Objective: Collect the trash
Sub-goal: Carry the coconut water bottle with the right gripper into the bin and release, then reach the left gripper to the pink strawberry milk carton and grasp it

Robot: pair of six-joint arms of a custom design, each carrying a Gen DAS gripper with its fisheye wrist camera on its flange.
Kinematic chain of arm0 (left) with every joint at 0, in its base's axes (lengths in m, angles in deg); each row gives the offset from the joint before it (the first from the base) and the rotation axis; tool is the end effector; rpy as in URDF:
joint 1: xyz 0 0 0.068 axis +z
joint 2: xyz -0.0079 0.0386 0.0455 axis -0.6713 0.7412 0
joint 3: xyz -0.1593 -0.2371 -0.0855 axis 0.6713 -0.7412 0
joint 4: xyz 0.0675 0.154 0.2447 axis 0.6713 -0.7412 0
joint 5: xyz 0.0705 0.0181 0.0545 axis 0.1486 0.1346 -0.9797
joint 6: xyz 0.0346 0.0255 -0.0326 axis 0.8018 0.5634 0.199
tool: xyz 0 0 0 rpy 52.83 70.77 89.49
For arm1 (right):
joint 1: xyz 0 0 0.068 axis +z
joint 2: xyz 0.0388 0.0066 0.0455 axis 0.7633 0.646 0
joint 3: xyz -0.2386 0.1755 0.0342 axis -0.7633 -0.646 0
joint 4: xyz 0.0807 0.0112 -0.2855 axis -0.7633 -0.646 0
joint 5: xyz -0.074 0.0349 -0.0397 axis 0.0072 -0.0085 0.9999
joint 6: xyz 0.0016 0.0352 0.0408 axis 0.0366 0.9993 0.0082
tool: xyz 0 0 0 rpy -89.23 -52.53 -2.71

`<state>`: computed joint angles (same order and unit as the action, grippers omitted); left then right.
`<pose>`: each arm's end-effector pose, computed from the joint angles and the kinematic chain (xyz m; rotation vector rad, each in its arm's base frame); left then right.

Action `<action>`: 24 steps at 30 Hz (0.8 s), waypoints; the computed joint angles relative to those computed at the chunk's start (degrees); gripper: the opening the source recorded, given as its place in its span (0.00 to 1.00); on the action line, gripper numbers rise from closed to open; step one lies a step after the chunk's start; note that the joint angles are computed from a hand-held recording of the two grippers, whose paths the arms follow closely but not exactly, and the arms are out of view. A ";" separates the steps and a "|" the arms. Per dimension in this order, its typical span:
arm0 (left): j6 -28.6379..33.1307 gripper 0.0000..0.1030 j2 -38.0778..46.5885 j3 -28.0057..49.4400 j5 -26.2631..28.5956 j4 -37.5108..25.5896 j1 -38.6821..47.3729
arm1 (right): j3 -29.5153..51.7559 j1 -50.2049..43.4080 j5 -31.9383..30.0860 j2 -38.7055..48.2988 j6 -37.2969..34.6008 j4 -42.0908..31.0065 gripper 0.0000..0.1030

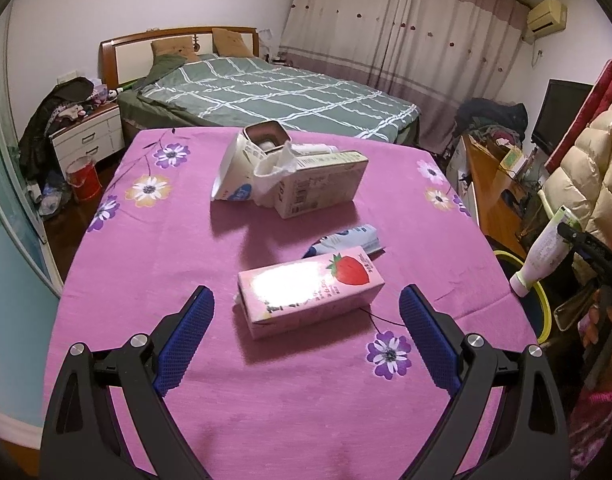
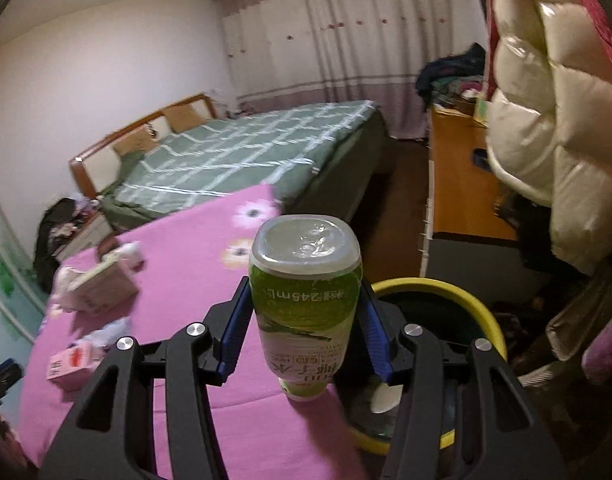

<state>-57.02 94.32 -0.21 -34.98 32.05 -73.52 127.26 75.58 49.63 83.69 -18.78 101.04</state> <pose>0.2256 -0.1178 0.1422 -0.4374 2.2842 -0.0351 0.3072 0.1437 0.1625 -0.0742 2.2077 0.2915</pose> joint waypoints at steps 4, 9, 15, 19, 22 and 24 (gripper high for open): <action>-0.18 0.90 1.22 0.47 0.41 0.15 -0.10 | 1.96 -2.61 1.52 4.20 -0.40 -0.16 0.49; -0.04 0.90 2.60 0.94 1.03 0.50 0.32 | 1.40 -3.96 2.56 5.19 -0.59 1.60 0.59; 0.55 0.90 5.96 0.59 4.65 3.94 2.67 | 0.69 -3.62 2.13 5.09 -0.90 2.31 0.62; 1.31 0.90 8.76 0.03 6.63 6.84 4.11 | 0.09 -3.10 1.70 4.79 -0.33 2.78 0.62; 1.71 0.90 11.11 -0.14 8.36 8.74 5.50 | 0.29 -2.41 1.98 4.86 0.01 2.58 0.62; 2.14 0.90 12.55 -0.09 9.38 9.81 6.28 | 0.51 -2.27 2.01 5.14 0.14 2.62 0.62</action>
<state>-54.88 106.87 -0.29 -25.60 41.86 -67.24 127.77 73.30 51.63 88.83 -18.65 103.66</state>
